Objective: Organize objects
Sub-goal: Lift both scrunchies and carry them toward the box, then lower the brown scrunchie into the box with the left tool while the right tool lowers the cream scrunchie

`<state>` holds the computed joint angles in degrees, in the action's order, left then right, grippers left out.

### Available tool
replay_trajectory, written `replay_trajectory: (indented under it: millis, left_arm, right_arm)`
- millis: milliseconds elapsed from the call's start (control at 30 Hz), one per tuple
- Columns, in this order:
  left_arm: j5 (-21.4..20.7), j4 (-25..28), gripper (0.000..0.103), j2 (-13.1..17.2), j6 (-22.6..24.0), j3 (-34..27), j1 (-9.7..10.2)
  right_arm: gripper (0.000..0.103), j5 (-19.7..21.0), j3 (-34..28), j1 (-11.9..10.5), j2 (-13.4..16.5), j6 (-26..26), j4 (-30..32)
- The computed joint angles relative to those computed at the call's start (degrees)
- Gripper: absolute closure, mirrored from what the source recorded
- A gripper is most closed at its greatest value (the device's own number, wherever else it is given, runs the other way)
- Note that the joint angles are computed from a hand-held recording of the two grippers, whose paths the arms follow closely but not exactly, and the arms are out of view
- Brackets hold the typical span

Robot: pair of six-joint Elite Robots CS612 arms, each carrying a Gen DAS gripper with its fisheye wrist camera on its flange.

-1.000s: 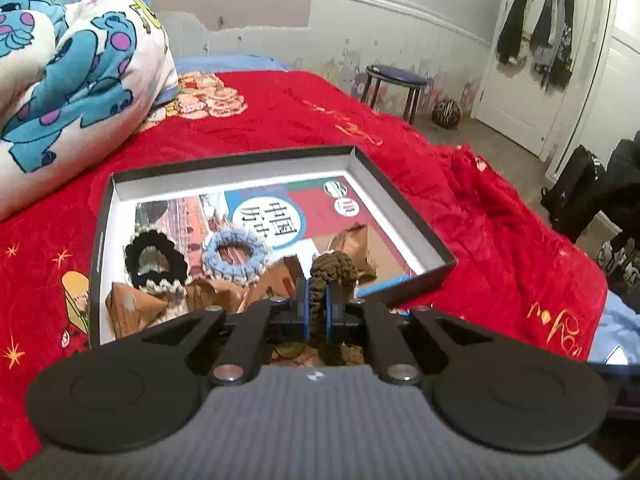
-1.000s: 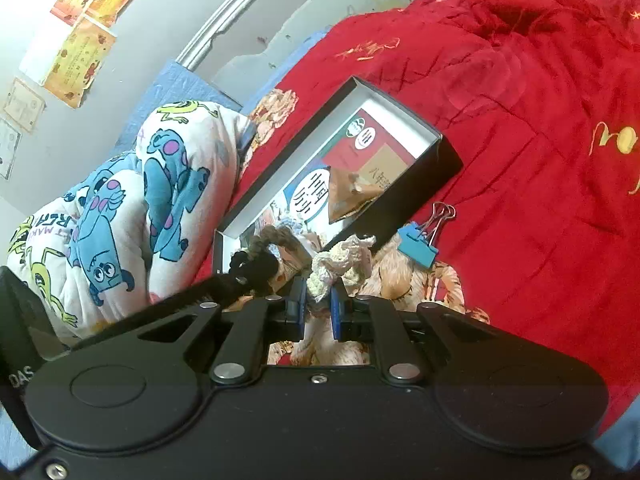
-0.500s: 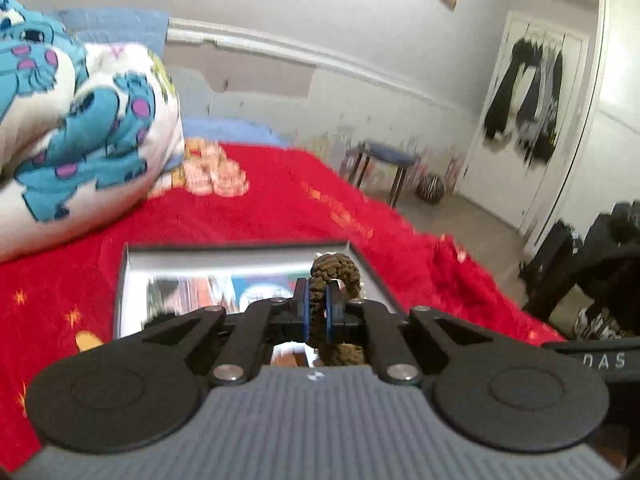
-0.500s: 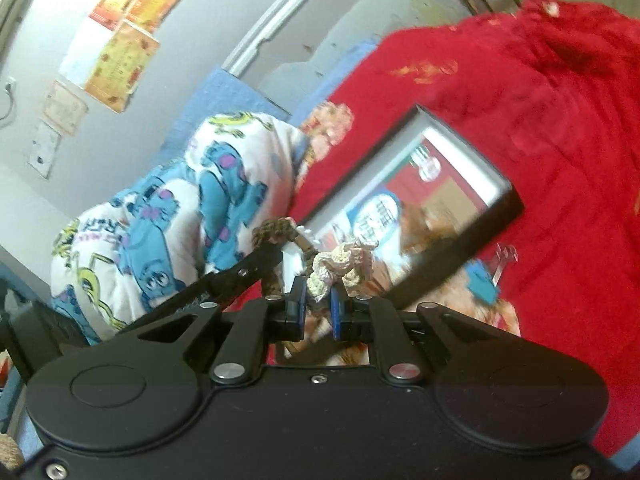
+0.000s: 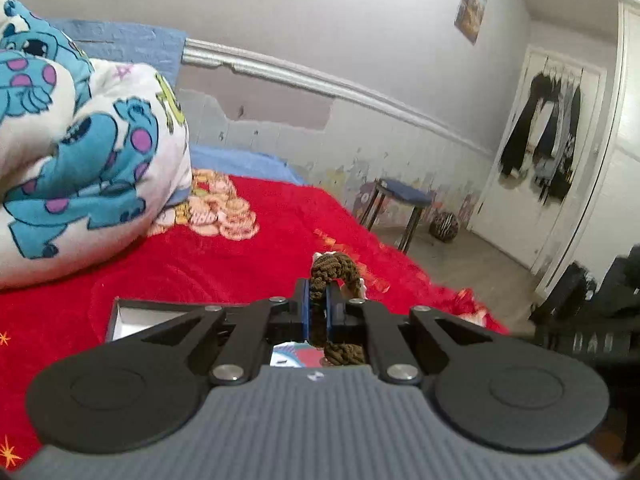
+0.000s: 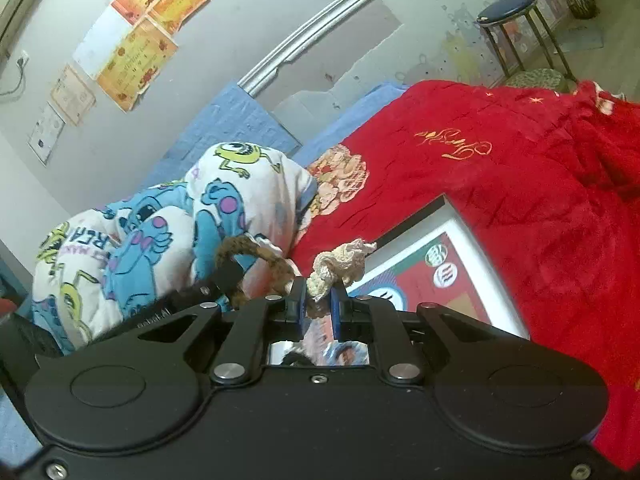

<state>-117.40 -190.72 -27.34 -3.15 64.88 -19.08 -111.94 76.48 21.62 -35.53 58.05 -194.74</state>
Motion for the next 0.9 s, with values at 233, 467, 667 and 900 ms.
replay_trajectory:
  millis: [233,467,667,900]
  left_arm:
    - [6.05,0.83,0.093,2.85,3.18,-1.04,-1.47]
    - [9.75,6.41,0.093,3.12,6.90,-0.11,-2.46]
    - [12.44,8.97,0.092,2.73,8.16,0.81,-3.08]
    - [15.57,10.19,0.091,2.45,10.39,1.12,-3.72]
  right_arm:
    - [0.090,2.28,-2.38,-2.40,2.58,-1.45,3.40]
    - [0.090,4.11,-3.39,-3.42,4.93,-0.66,7.16]
    - [0.090,4.59,-4.19,-3.32,5.99,-0.77,9.20]
    - [0.090,4.54,-4.31,-3.23,5.85,-0.58,11.69]
